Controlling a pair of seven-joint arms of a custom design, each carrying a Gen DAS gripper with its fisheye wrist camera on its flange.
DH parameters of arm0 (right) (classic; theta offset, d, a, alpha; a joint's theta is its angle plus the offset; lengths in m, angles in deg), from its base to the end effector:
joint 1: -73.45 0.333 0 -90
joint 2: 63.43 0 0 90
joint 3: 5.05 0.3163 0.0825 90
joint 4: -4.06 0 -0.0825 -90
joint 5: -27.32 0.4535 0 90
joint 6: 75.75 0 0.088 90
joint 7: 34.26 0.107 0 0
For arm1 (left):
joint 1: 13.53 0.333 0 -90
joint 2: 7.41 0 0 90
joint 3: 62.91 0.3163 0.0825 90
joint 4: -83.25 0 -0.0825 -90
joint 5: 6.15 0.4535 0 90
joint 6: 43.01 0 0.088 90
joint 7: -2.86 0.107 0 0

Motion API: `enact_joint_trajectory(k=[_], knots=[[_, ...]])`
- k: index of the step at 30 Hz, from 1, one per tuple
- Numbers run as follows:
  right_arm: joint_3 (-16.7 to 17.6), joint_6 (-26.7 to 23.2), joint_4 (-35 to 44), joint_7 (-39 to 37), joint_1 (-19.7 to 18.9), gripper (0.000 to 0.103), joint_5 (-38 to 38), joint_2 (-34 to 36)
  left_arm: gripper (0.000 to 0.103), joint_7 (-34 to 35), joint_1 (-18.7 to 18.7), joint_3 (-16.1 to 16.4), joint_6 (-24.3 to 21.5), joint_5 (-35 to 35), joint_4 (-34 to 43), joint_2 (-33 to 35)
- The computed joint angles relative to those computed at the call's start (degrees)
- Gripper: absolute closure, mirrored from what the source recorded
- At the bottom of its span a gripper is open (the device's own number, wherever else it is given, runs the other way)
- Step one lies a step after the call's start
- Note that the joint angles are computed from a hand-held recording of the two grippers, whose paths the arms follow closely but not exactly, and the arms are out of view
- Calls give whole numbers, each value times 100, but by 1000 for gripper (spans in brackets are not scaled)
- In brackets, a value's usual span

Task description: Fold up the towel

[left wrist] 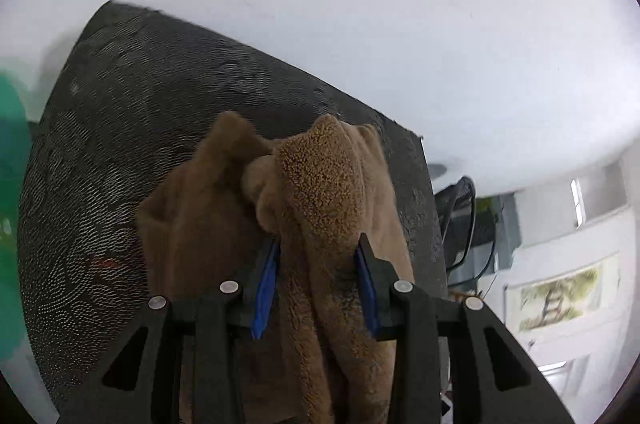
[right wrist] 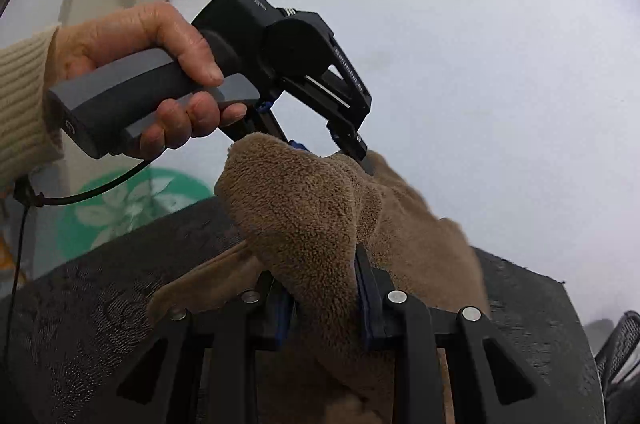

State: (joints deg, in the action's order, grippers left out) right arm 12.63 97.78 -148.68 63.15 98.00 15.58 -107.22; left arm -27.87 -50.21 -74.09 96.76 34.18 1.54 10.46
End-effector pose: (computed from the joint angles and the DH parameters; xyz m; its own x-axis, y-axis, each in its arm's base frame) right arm 0.3064 0.3171 0.5622 0.5939 -0.7526 0.2844 -0.1981 -0.4795 -0.8549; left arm 0.5351 -0.5558 0.5939 0.4681 -0.4956 0.7316 -0.4873 -0.8354 -0.2541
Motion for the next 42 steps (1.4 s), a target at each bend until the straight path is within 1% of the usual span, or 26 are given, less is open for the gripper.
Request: enact_joint_trajectory(k=[4, 5, 8, 11, 13, 14, 17, 19, 20, 21, 22, 26, 27, 28, 29, 30, 31, 32, 33, 34, 35, 36, 38, 40, 41, 42], knots=[[26, -187, 77, -102, 137, 76, -20, 263, 62, -1181, -72, 128, 276, 773, -792, -442], [38, -207, 81, -115, 144, 76, -35, 311, 62, -1363, -37, 89, 281, 882, -933, -522], [125, -191, 62, -73, 85, 76, -97, 393, 62, -1856, 102, -8, 588, 1134, -1223, -569], [189, -172, 30, -45, 48, 76, -177, 400, 62, -2594, 100, 42, 962, 1829, -1273, -488], [174, -162, 40, -29, 53, 76, -192, 421, 62, -3131, 64, 100, 1116, 2377, -1221, -441], [153, -168, 48, -34, 70, 76, -192, 438, 62, -3252, 55, 102, 1132, 2575, -1136, -404], [80, -110, 16, -46, 158, 76, -161, 426, 52, -2706, 51, 3, 914, 2551, -673, -231], [35, -65, -10, -62, 216, 76, -128, 412, 38, -2185, -15, -6, 772, 2507, -232, -37], [0, -59, -15, -87, 262, 76, -107, 415, 34, -1753, -51, -23, 675, 2387, 93, 136], [-64, -63, -13, -141, 343, 76, -77, 437, 26, -1312, -106, -19, 577, 2254, 433, 317], [-106, -72, -8, -188, 403, 76, -50, 461, 23, -739, -115, -59, 480, 1969, 719, 489], [-349, -107, -99, -405, 642, 76, 107, 444, 23, 1161, -114, -234, -121, 642, 2031, 1422], [-405, -136, -140, -450, 705, 76, 163, 395, 23, 1186, -31, -328, -239, 438, 2163, 1578], [-415, -176, -127, -467, 747, 76, 218, 414, 23, 1236, -31, -222, -134, 121, 2105, 1619], [-409, -218, -94, -474, 783, 76, 271, 457, 23, 1064, 56, -232, 5, 67, 1846, 1533], [-499, -293, -66, -559, 884, 75, 332, 502, 23, 921, 90, -163, 168, -45, 1594, 1449], [-636, -361, -38, -681, 1018, 75, 417, 549, 27, 794, 118, -94, 322, -157, 1365, 1378], [-860, -406, -11, -873, 1234, 73, 550, 602, 32, 800, 102, -31, 353, -234, 1253, 1340], [-1051, -409, -13, -1098, 1417, 68, 667, 619, 43, 740, 20, 80, 385, -208, 1174, 1298], [-1217, -402, -23, -1331, 1577, 64, 779, 620, 49, 679, -64, 191, 415, -180, 1098, 1258], [-1464, -438, -50, -1616, 1821, 53, 943, 567, 50, 617, -149, 301, 443, -149, 1024, 1220], [-1729, -498, -79, -1910, 2082, 48, 1117, 488, 53, 554, -229, 402, 468, -112, 952, 1185], [-2019, -582, -184, -2204, 2324, 47, 1435, 209, 54, 519, -353, 534, 489, 3, 959, 1218], [-2190, -627, -304, -2285, 2353, 47, 1750, -137, 54, 533, -486, 650, 325, 159, 1217, 1409], [-2216, -637, -347, -2268, 2284, 47, 1881, -283, 54, 563, -450, 545, 195, 247, 1281, 1428], [-2198, -658, -364, -2207, 2149, 47, 1995, -392, 54, 756, -558, 640, 30, 122, 1545, 1574]])
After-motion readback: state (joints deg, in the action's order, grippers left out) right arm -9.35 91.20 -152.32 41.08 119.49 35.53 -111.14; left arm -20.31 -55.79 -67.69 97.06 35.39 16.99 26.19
